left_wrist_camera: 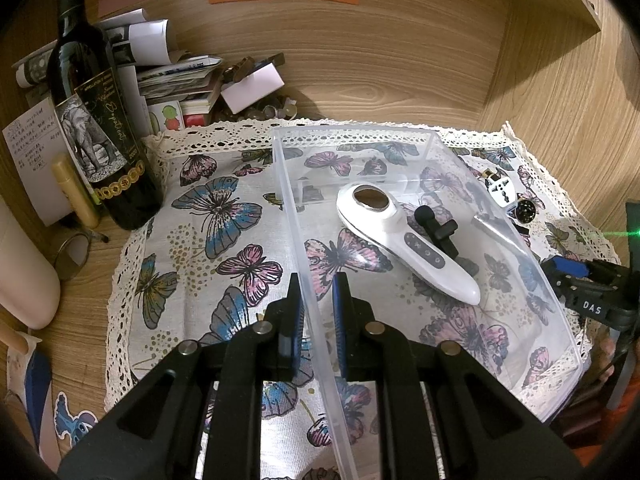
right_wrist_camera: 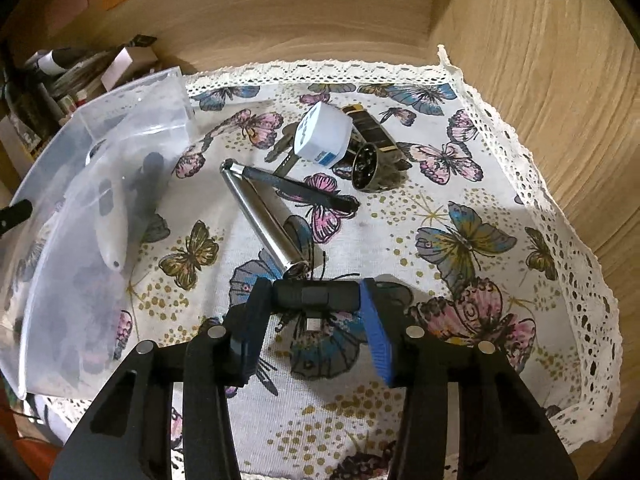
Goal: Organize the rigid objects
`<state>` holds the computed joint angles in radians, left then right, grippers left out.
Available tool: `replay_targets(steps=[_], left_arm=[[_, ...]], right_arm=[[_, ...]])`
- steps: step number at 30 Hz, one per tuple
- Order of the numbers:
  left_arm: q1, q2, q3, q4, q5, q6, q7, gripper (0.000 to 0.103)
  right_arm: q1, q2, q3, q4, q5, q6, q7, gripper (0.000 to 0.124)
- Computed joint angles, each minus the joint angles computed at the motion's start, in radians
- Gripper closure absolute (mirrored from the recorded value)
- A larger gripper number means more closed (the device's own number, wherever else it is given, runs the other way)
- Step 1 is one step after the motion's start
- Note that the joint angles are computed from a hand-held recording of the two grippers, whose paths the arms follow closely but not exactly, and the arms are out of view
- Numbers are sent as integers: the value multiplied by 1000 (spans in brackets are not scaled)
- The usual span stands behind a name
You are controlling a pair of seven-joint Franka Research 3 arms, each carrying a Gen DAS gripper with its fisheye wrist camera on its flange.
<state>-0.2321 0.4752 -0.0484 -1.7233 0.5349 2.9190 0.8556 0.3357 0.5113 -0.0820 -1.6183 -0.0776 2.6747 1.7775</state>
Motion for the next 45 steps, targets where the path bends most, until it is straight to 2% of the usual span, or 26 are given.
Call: replay_targets(steps=[11, 18, 23, 31, 42, 45], left_arm=[[-2, 1, 1, 1, 0, -1, 1, 90], [-2, 1, 2, 1, -1, -1, 0, 90], [-2, 1, 2, 1, -1, -1, 1, 90], [-1, 6, 1, 8, -5, -1, -1, 90], [0, 8, -1, 11, -10, -1, 2, 90], [-2, 8, 0, 12, -10, -2, 2, 90]], right_arm=[[22, -33, -3, 5, -27, 90, -14, 82], [8, -6, 53, 77, 28, 139, -133, 82], [7, 33, 90, 143, 86, 143, -239, 82], [27, 141, 118, 309, 148, 48, -366, 82], [61, 319, 106, 591, 158, -138, -413, 82], [68, 349, 98, 637, 153, -166, -411, 82]])
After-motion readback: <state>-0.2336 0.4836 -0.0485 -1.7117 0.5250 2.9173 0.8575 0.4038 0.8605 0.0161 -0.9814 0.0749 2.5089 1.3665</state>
